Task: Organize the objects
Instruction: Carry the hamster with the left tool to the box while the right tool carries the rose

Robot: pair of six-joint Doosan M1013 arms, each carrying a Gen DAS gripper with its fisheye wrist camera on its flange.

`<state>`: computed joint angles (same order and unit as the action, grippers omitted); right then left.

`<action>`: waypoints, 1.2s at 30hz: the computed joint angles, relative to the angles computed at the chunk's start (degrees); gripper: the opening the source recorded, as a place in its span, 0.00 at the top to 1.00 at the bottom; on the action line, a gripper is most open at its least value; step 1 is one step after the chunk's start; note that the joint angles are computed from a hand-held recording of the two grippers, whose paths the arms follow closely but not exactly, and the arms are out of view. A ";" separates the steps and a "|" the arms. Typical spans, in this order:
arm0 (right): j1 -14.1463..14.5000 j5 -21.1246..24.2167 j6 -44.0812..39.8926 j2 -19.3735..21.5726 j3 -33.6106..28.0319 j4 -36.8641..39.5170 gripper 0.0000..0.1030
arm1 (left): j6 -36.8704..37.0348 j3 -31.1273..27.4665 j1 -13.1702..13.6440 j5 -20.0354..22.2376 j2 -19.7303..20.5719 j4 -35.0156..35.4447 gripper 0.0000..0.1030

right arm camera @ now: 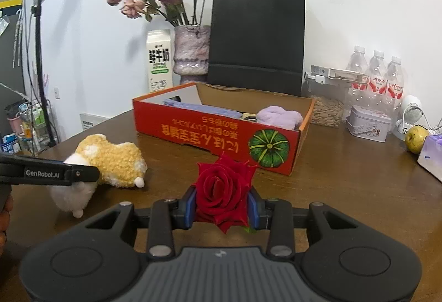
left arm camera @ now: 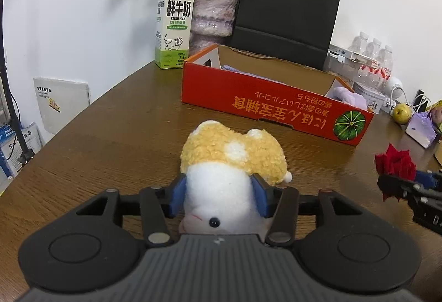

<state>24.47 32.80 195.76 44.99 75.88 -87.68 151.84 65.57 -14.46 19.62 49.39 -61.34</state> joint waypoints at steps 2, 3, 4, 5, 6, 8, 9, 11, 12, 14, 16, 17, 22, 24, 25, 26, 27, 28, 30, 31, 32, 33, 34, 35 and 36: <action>0.27 -0.18 -0.40 -0.07 0.20 0.15 0.65 | -0.18 -0.06 -0.10 -0.35 0.00 0.50 0.26; 0.35 -0.21 -0.65 -0.08 0.25 0.29 0.65 | 0.54 0.05 -0.24 -0.76 -0.03 0.33 0.20; 0.47 -0.12 -0.83 -0.04 0.24 0.46 0.65 | 0.09 0.05 -0.37 -0.91 -0.04 1.18 0.16; 0.57 -0.06 -0.82 -0.06 0.32 0.50 0.65 | -1.19 -0.04 -0.49 -1.13 0.03 2.75 0.14; 0.66 0.05 -0.56 -0.11 0.45 0.38 0.65 | -4.44 -0.25 -0.71 -1.65 0.15 6.27 0.14; 0.76 0.33 -0.13 -0.16 0.62 0.19 0.65 | -11.66 -0.89 -0.93 -1.77 0.50 13.31 0.15; 0.79 0.46 -0.01 -0.16 0.64 0.21 0.65 | -15.28 -1.43 -0.95 -1.13 0.79 16.60 0.21; 0.76 0.55 -0.18 -0.11 0.55 0.62 0.65 | -17.93 -2.11 -0.84 0.10 1.13 18.51 0.39; 0.75 0.64 -0.24 -0.09 0.53 0.83 0.65 | -17.20 -1.73 -0.85 -0.67 1.00 17.90 0.41; 0.72 0.88 -0.31 -0.07 0.47 1.21 0.65 | -12.70 -1.01 -0.65 -1.02 0.67 12.92 0.44; 0.82 1.32 0.61 -0.12 0.61 0.68 0.65 | -4.61 0.21 -0.50 -1.79 0.03 4.93 0.48; 0.89 1.49 1.21 -0.20 0.74 0.19 0.65 | -0.97 0.75 -0.51 -2.15 -0.29 1.56 0.49; 1.08 1.43 2.11 -0.34 0.47 -0.75 0.66 | 9.57 1.76 -0.68 -1.50 -1.32 -7.52 0.51; 1.10 1.32 1.93 -0.24 -0.01 -0.83 0.66 | 12.12 1.82 -0.79 -1.08 -1.53 -9.72 0.52; 1.10 1.29 1.81 -0.19 -0.25 -0.82 0.65 | 13.00 1.78 -0.83 -0.93 -1.58 -10.54 0.52; 1.09 1.19 1.78 -0.13 -0.51 -0.95 0.66 | 13.63 1.74 -0.89 -0.86 -1.63 -11.16 0.52; 1.10 1.18 1.54 -0.03 -0.83 -0.88 0.66 | 13.98 1.60 -0.97 -0.85 -1.66 -11.51 0.52; 1.08 1.12 1.35 0.05 -1.11 -0.88 0.66 | 14.31 1.43 -1.00 -0.79 -1.68 -11.89 0.52; 1.04 1.02 0.92 0.16 -1.69 -0.96 0.66 | 14.83 1.02 -1.06 -0.74 -1.68 -12.52 0.52; 1.05 1.07 0.73 0.19 -1.93 -0.99 0.66 | 15.22 0.86 -1.08 -0.80 -1.69 -13.00 0.52; 1.01 1.05 0.62 0.24 -2.25 -1.12 0.65 | 16.08 0.69 -1.11 -0.93 -1.69 -13.91 0.52; 0.94 0.98 0.49 0.28 -2.51 -1.20 0.66 | 16.44 0.42 -1.14 -0.98 -1.67 -14.41 0.52; 0.91 1.00 0.08 0.37 -2.88 -1.03 0.66 | 16.52 0.15 -1.17 -0.96 -1.63 -14.63 0.52; 0.85 1.03 -0.42 0.48 -3.32 -0.83 0.66 | 16.68 -0.11 -1.19 -0.99 -1.58 -14.90 0.52; 0.78 1.00 -0.80 0.56 -3.69 -0.64 0.65 | 16.83 -0.39 -1.24 -0.99 -1.52 -15.17 0.52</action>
